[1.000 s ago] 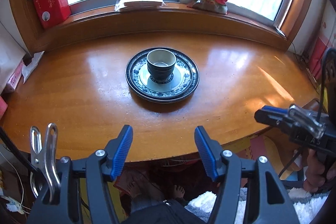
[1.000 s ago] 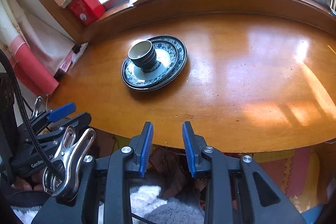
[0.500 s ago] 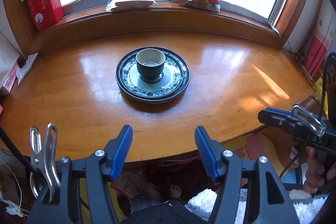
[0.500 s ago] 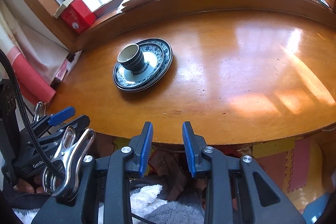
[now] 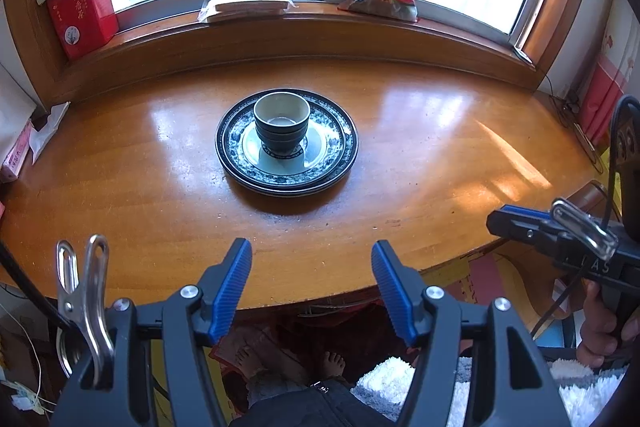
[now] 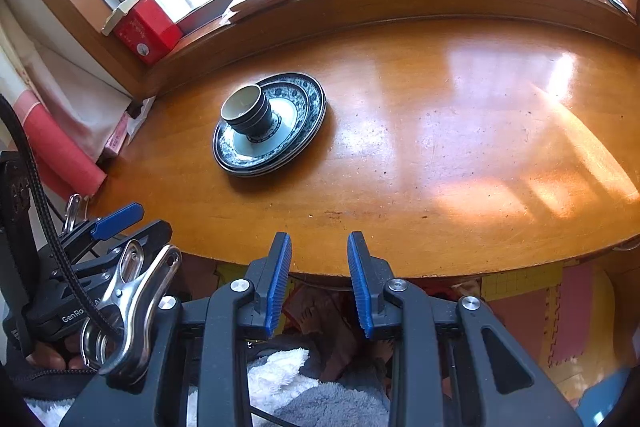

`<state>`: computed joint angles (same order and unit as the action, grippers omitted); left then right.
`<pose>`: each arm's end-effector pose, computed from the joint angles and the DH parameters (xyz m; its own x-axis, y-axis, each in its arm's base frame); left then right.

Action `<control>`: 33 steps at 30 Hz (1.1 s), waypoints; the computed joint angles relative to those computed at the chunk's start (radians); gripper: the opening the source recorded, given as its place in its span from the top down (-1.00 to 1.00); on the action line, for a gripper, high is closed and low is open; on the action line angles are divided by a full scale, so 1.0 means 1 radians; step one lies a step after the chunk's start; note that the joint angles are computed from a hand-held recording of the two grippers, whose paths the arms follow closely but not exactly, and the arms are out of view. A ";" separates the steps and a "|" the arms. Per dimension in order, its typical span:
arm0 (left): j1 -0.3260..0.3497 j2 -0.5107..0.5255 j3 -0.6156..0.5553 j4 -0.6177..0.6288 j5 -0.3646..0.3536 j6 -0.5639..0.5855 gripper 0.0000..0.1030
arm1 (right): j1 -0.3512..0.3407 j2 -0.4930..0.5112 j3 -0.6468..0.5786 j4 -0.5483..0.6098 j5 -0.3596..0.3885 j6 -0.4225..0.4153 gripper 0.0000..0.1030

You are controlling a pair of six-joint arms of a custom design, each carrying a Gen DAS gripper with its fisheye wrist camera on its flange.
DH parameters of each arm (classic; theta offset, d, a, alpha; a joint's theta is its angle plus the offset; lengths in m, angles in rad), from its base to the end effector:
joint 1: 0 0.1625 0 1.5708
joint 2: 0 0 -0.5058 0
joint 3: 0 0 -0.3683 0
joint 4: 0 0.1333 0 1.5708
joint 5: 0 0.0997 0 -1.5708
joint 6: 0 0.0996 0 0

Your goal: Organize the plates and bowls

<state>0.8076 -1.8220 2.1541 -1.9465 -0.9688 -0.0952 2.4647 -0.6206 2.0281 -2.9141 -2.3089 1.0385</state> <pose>-0.0880 -0.3664 0.4547 -0.6755 0.4808 -0.5590 0.6292 0.7711 -0.0972 0.4828 -0.3029 0.0133 -0.8884 0.2322 0.3961 -0.0245 0.8374 -0.5460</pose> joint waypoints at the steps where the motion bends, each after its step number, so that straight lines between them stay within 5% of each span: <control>1: 0.002 0.000 -0.001 0.001 -0.001 -0.001 -0.28 | -0.001 0.000 0.000 0.001 0.003 0.001 0.41; 33: 0.005 -0.022 -0.002 0.021 -0.027 0.006 -0.31 | 0.005 0.009 0.005 -0.003 0.013 0.023 0.41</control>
